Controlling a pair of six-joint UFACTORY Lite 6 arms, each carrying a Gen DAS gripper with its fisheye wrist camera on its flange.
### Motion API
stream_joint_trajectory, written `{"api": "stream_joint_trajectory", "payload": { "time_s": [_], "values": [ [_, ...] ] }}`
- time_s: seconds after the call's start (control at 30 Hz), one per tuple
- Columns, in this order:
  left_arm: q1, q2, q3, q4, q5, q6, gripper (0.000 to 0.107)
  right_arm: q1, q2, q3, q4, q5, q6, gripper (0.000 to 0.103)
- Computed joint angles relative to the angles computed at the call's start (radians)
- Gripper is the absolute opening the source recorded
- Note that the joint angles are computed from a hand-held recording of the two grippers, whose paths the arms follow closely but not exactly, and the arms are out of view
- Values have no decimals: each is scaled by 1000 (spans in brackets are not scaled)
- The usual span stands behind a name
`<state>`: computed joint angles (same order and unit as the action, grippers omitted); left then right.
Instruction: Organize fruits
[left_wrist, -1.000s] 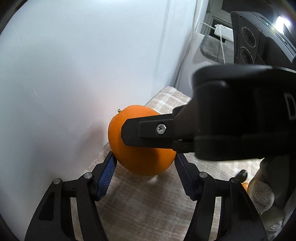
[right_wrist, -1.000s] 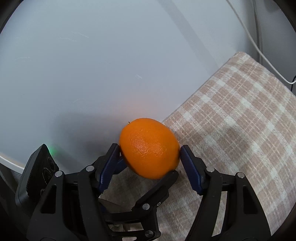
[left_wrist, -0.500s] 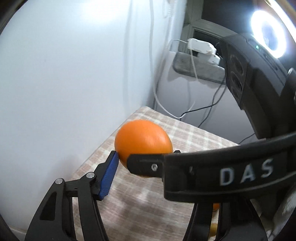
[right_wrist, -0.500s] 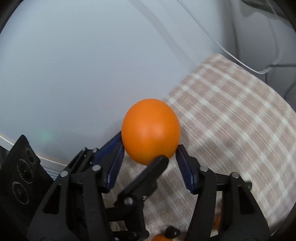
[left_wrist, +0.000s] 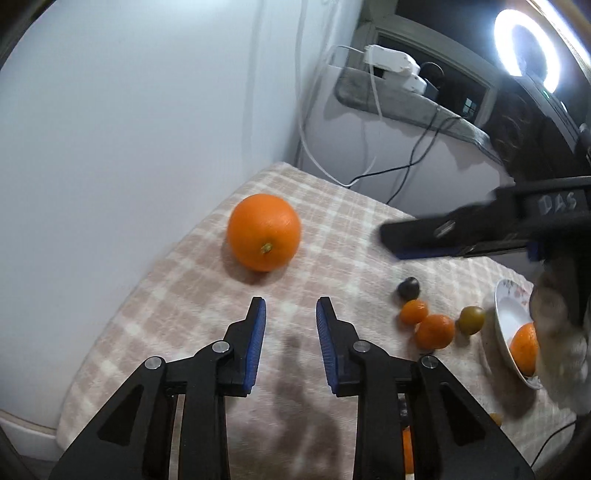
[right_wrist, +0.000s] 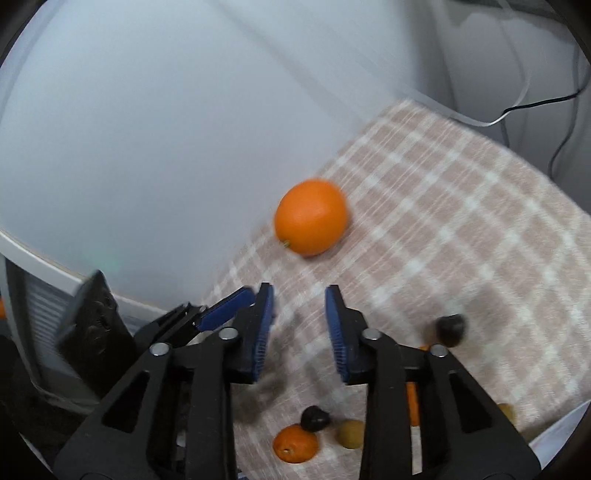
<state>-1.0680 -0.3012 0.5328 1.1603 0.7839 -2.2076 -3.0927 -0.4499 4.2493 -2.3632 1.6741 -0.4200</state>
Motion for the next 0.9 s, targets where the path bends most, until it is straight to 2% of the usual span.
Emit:
{"api": "stream_joint_trajectory", "payload": {
  "time_s": [0.07, 0.13, 0.2, 0.3, 0.43, 0.57, 0.9],
  "values": [
    [-8, -31, -26, -3, 8, -24, 53, -27, 3, -17, -14, -2, 0, 59],
    [40, -28, -32, 26, -16, -30, 63, -35, -25, -62, -21, -3, 12, 68],
    [102, -10, -36, 66, -72, -37, 67, -25, -55, -96, -37, -9, 19, 70],
    [177, 17, -25, 106, -137, -21, 68, 28, -121, -157, -52, -29, 42, 70],
    [274, 52, -17, 157, -232, -13, 68, 86, -167, -140, -48, -82, 39, 70],
    [345, 80, -6, 215, -314, -31, 68, 136, -223, -184, -38, -92, 72, 70],
    [481, 120, -18, 441, -476, -223, 68, 213, -307, -231, -32, -115, 130, 70]
  ]
}}
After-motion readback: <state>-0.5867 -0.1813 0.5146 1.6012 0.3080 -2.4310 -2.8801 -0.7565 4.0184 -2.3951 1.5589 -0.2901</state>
